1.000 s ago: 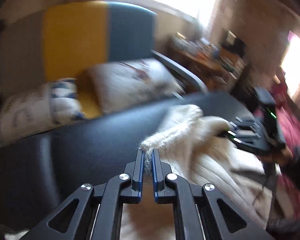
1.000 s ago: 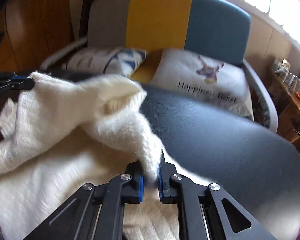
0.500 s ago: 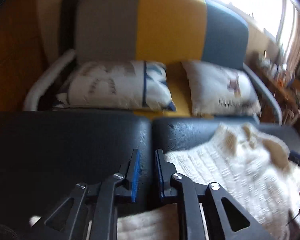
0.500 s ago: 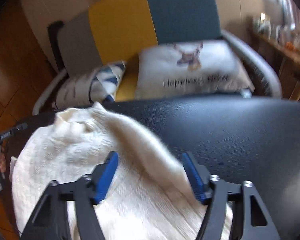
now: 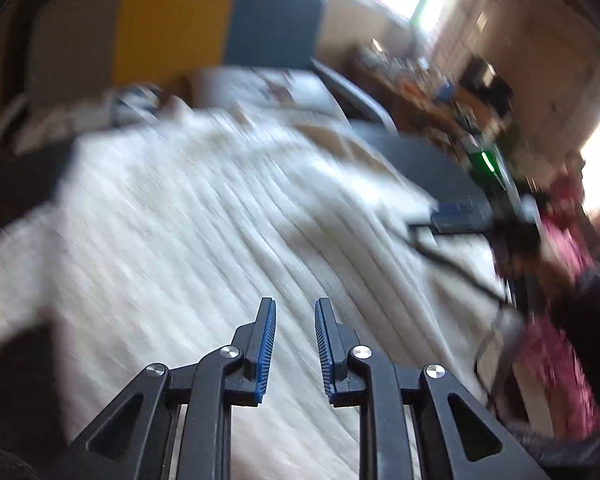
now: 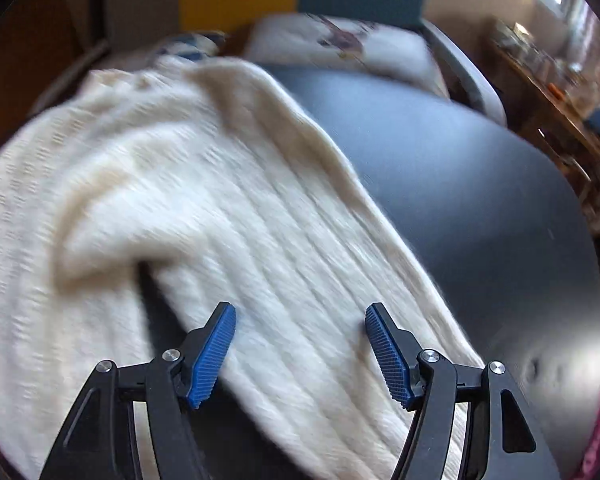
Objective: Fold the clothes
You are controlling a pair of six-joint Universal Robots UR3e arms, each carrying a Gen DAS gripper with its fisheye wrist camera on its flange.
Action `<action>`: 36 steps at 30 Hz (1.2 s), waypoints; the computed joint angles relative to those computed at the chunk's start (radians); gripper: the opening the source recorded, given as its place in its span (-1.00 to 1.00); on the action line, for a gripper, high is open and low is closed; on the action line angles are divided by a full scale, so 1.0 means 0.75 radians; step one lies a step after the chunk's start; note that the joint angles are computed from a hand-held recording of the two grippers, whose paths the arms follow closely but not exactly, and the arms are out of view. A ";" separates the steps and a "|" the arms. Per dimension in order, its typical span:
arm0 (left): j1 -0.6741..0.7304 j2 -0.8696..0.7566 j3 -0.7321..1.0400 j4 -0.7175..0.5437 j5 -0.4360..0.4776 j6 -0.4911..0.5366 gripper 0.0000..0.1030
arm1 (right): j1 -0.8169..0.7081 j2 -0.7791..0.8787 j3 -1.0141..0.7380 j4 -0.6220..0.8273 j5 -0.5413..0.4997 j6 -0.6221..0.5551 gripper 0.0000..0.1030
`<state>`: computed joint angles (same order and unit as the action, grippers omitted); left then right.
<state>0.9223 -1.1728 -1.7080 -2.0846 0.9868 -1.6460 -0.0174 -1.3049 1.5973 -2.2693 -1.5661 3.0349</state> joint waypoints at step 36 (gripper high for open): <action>0.305 -0.580 0.011 1.337 -0.138 -0.096 -0.42 | 0.585 -0.090 0.159 -0.194 0.497 0.313 0.78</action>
<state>1.1514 -1.6075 -1.6995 -1.0817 0.8829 -1.7177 0.4216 -1.3723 1.7164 -2.4145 -1.1932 3.2698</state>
